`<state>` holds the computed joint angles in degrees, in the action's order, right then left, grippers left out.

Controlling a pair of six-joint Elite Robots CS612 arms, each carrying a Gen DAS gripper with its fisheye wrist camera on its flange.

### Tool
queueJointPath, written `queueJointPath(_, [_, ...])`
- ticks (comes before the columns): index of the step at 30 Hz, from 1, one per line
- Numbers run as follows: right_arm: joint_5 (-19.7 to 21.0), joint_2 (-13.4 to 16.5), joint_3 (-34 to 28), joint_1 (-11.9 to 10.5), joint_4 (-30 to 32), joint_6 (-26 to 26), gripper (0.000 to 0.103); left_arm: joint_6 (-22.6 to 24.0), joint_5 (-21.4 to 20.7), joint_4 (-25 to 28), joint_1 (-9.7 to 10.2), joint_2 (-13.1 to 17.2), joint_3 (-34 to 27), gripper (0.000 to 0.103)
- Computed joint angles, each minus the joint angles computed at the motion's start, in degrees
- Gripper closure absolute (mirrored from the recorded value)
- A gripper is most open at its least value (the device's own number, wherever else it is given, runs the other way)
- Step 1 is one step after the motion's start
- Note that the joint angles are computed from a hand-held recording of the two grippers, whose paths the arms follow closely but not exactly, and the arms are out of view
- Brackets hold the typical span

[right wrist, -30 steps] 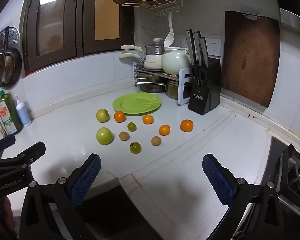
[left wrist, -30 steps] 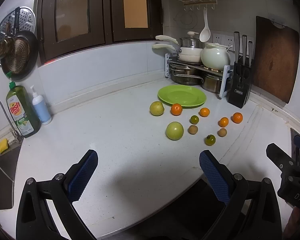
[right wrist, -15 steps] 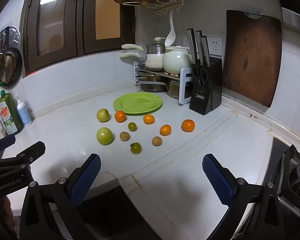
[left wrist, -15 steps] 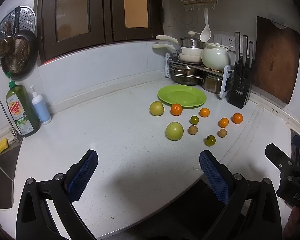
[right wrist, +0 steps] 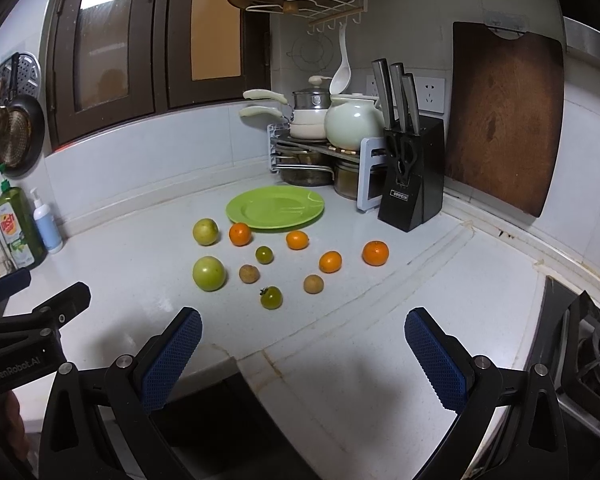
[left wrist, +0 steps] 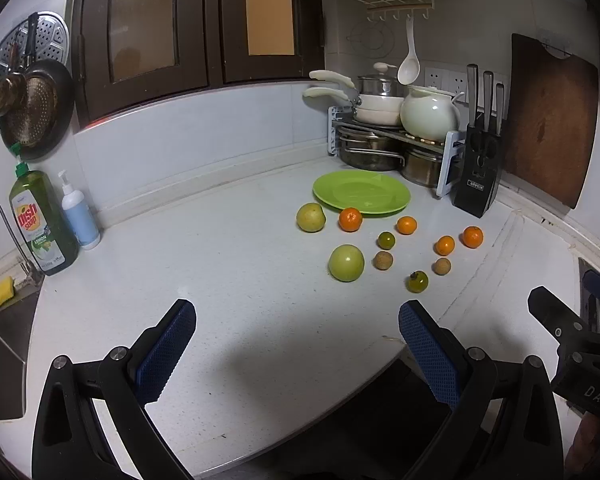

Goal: Organize fruits

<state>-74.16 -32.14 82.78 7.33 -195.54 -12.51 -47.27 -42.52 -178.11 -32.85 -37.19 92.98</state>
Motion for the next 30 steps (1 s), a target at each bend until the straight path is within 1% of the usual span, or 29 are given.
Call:
queueJointPath(7, [0.3, 0.0, -0.1, 0.0, 0.3, -0.1, 0.000, 0.0, 0.4, -0.1, -0.14, 0.1, 0.0, 0.000])
queueJointPath(13, [0.3, 0.0, -0.1, 0.0, 0.2, -0.1, 0.000, -0.1, -0.3, -0.2, 0.02, -0.1, 0.2, 0.000])
queueJointPath(30, [0.7, 0.2, -0.5, 0.1, 0.8, -0.4, 0.000, -0.4, -0.6, 0.4, 0.19, -0.1, 0.2, 0.000])
